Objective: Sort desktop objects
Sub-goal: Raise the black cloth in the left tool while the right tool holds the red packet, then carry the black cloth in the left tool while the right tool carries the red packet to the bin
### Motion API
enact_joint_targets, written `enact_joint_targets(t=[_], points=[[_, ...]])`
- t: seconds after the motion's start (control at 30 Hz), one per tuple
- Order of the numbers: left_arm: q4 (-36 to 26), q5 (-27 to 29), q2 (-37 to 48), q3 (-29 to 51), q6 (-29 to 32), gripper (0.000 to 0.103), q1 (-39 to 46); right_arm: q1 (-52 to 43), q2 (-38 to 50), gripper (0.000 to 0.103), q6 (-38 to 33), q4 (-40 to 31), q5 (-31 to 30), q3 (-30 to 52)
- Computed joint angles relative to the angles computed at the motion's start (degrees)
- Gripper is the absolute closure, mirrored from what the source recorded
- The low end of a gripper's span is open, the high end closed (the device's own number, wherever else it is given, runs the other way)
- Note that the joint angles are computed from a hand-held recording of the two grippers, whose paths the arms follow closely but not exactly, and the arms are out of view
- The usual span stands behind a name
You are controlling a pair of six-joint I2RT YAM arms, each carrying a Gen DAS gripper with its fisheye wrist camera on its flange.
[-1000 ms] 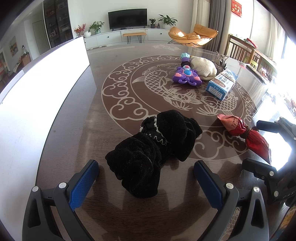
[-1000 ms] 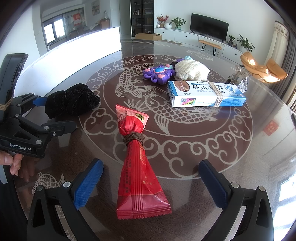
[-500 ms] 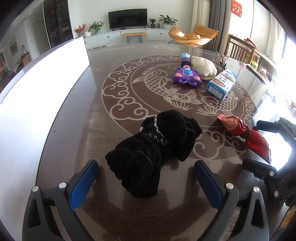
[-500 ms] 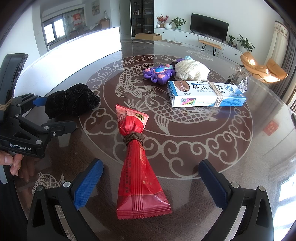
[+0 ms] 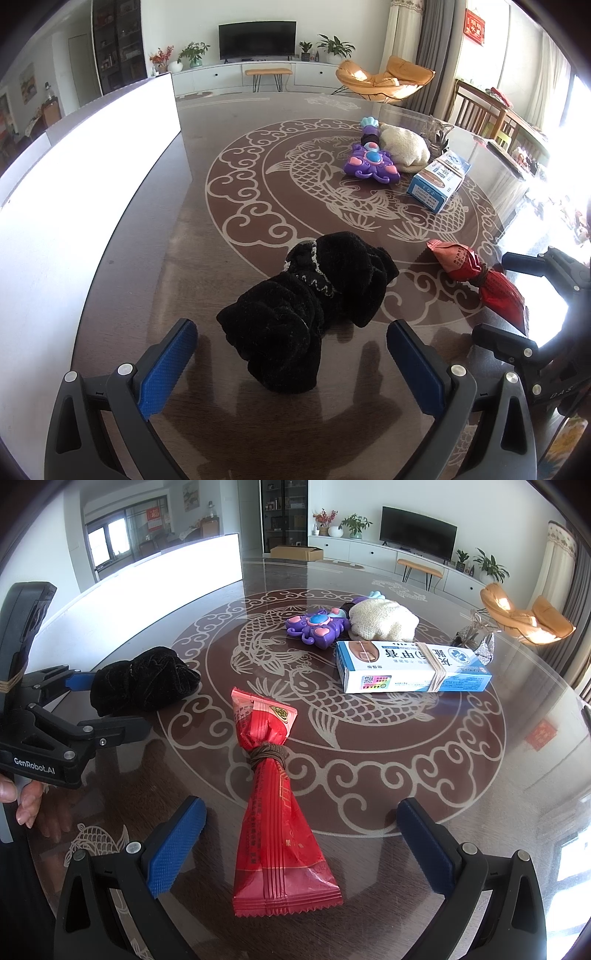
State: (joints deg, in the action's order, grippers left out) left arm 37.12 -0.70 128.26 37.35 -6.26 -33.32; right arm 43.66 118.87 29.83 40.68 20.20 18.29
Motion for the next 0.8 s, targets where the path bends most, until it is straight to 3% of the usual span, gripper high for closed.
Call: enact_joint_targets(t=[0.07, 0.17, 0.2, 0.3, 0.4, 0.47, 0.53, 0.6, 0.67, 0.7, 0.73, 0.8], points=[[0.81, 1.02, -0.17, -0.22, 0.67, 0.000, -0.09, -0.04, 0.10, 0.000, -0.04, 0.10, -0.01, 0.01], [-1.58, -2.03, 0.85, 2.67, 2.95, 0.000, -1.23, -0.02, 0.04, 0.000, -0.02, 0.06, -0.01, -0.01], [-2.66, -1.89, 1.46, 3.82, 3.31, 0.004, -1.28, -0.02, 0.04, 0.000, -0.02, 0.06, -0.01, -0.01], [-0.94, -1.78, 1.33, 3.22, 3.48, 0.051, -1.69, -0.02, 0.04, 0.000, -0.02, 0.06, -0.01, -0.01], [1.31, -1.91, 0.17, 0.67, 3.70, 0.061, -2.34, -0.08, 0.04, 0.000, 0.25, -0.03, 0.28, -0.02], [1.92, -1.10, -1.30, -1.00, 3.11, 0.062, -2.61, -1.07, 0.26, 0.000, -0.24, 2.05, -1.28, -0.68], [4.34, -0.35, -2.97, -3.34, 2.97, 0.062, -3.05, -2.40, -1.53, 0.001, -1.74, -1.23, -4.47, 0.61], [5.05, 0.72, -4.46, -4.84, 2.50, 0.062, -3.09, -1.91, -4.17, 0.017, -4.12, -7.10, -5.30, 3.37], [5.37, 2.04, -6.68, -6.83, 1.35, 0.062, -2.73, -1.62, -4.06, 0.047, -7.17, -16.80, -7.24, 9.10], [5.89, 2.90, -8.51, -8.49, 0.53, 0.062, -2.30, -0.95, -4.12, 0.051, -7.83, -19.74, -6.25, 11.03], [6.90, 3.93, -10.70, -10.61, -0.30, 0.062, -1.60, -1.17, -4.23, 0.083, -7.98, -23.11, -6.93, 13.00], [8.47, 5.88, -16.33, -15.39, -1.35, 0.062, 0.60, -1.08, -5.88, 0.086, -8.03, -26.37, -7.14, 14.68]])
